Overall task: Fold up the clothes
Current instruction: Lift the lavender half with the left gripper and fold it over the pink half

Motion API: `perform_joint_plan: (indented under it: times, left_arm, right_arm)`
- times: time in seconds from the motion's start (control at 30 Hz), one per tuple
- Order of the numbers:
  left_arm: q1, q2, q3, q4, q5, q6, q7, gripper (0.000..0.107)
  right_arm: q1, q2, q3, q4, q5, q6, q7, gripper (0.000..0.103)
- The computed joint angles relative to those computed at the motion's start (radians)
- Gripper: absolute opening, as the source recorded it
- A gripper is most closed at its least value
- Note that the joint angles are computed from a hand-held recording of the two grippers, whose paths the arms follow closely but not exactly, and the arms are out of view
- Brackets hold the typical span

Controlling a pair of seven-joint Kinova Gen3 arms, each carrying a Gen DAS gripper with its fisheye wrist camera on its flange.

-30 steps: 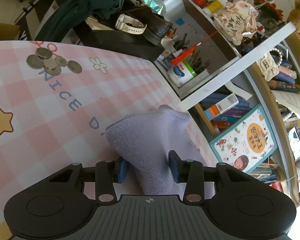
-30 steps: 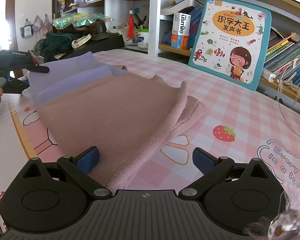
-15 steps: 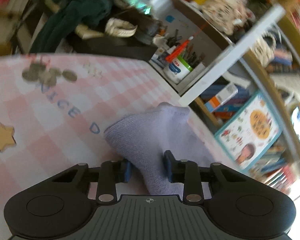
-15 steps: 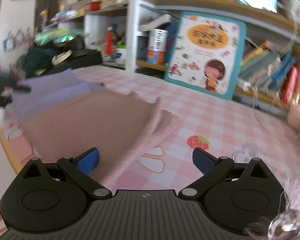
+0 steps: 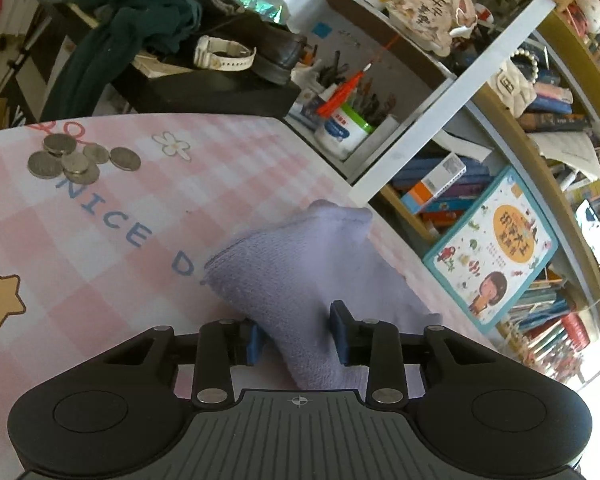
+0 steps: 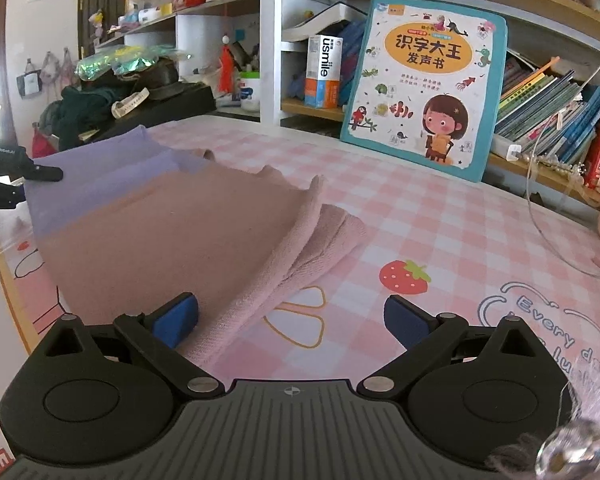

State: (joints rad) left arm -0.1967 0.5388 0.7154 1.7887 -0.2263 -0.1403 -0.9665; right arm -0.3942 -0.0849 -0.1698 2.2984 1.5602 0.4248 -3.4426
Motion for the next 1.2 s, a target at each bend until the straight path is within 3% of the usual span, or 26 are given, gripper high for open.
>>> perform_joint_plan:
  times: [0.13,0.33,0.4,0.57,0.7,0.83,1.03,1.1,1.2]
  left_arm:
    - [0.002,-0.002,-0.001,0.003,0.001,-0.008,0.001,0.022]
    - [0.073,-0.08,-0.074,0.016,-0.045,-0.039,-0.029,0.013]
    - [0.122,-0.113,-0.122,0.016,-0.083,-0.056,-0.013,0.013]
    - [0.347,-0.175,-0.334,-0.018,-0.206,-0.093,0.054,0.013]
    - [0.532,-0.193,-0.469,-0.039,-0.147,-0.132,-0.092,0.013]
    - [0.717,-0.195,-0.582,-0.055,-0.175,-0.146,-0.254,0.013]
    - [0.995,-0.125,-0.706,-0.129,-0.399,0.079,-0.498,0.021]
    - [1.088,-0.108,-0.794,-0.131,-0.403,0.106,-0.575,0.022]
    - [1.167,-0.1,-0.885,-0.128,-0.302,0.104,-0.646,0.025]
  right_arm:
    - [0.013,-0.003,0.014,-0.004,-0.014,-0.039,0.013,0.1]
    - [0.029,-0.008,0.021,-0.003,-0.021,-0.075,0.009,0.1]
    - [0.034,-0.01,0.023,-0.002,-0.023,-0.086,0.008,0.1]
    - [0.043,-0.013,0.026,-0.002,-0.026,-0.105,0.006,0.1]
    - [0.045,-0.012,0.025,-0.001,-0.021,-0.104,0.001,0.1]
    - [0.047,-0.013,0.029,-0.001,-0.019,-0.115,-0.002,0.1]
    - [0.058,-0.017,0.041,0.0,-0.019,-0.151,-0.006,0.1]
    - [0.062,-0.018,0.046,0.0,-0.019,-0.164,-0.007,0.1]
    - [0.069,-0.02,0.053,0.0,-0.018,-0.185,-0.01,0.1]
